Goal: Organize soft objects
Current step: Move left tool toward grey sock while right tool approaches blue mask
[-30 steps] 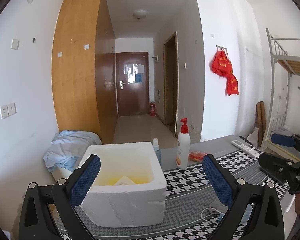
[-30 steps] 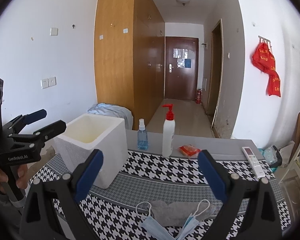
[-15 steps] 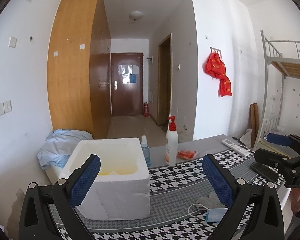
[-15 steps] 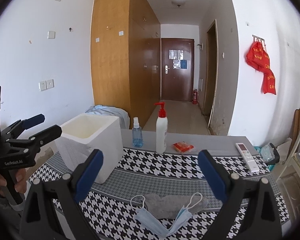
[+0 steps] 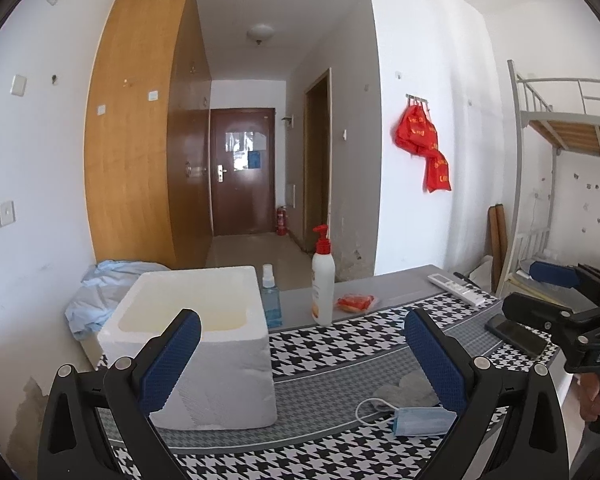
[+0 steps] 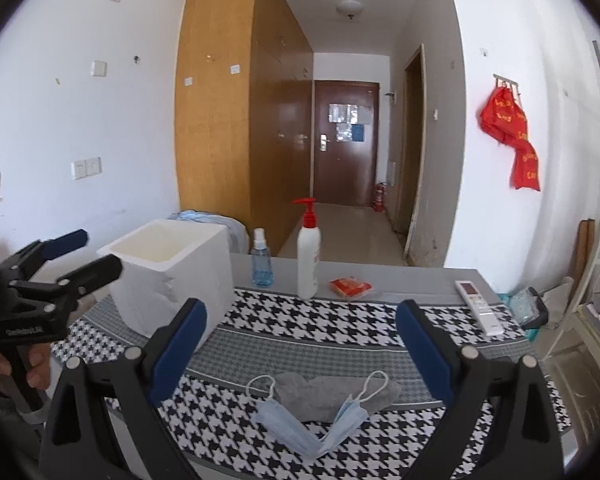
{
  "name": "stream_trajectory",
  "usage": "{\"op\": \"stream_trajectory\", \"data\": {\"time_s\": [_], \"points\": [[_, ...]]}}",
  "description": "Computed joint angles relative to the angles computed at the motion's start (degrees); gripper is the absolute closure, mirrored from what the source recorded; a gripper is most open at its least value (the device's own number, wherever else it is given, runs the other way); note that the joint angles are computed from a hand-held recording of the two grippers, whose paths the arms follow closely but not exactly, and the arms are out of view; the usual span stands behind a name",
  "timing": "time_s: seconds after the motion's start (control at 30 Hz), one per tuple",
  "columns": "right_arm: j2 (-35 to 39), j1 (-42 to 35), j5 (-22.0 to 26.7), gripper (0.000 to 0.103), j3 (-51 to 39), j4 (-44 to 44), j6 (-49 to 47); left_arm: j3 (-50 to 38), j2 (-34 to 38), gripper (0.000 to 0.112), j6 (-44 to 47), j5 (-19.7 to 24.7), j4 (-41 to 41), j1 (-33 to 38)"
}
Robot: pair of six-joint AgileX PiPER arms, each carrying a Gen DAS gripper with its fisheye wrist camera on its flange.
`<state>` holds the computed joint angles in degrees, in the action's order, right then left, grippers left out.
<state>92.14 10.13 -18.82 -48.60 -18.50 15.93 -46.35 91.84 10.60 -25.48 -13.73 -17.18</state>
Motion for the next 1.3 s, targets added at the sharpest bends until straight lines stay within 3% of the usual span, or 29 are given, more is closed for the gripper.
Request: {"op": "stream_trajectory", "data": {"time_s": [0.67,0.9,1.3], "points": [[2.26,-0.98,-7.3,0.006,5.33,10.1,-9.8,1.06,4.13,0.01,-7.63,-4.19,5.54,-0.94],[4.3,-2.1,-7.97,0.006,5.33,9.03,-6.74,1.46,6.51,0.01,-11.78,-6.18,9.62,-1.02],[8.32,-4.23,-8.68,0.006,5.36,2.53,-1.89,-0.52,9.72,0.01,-12.79,-5.19,10.34,-1.55]]}}
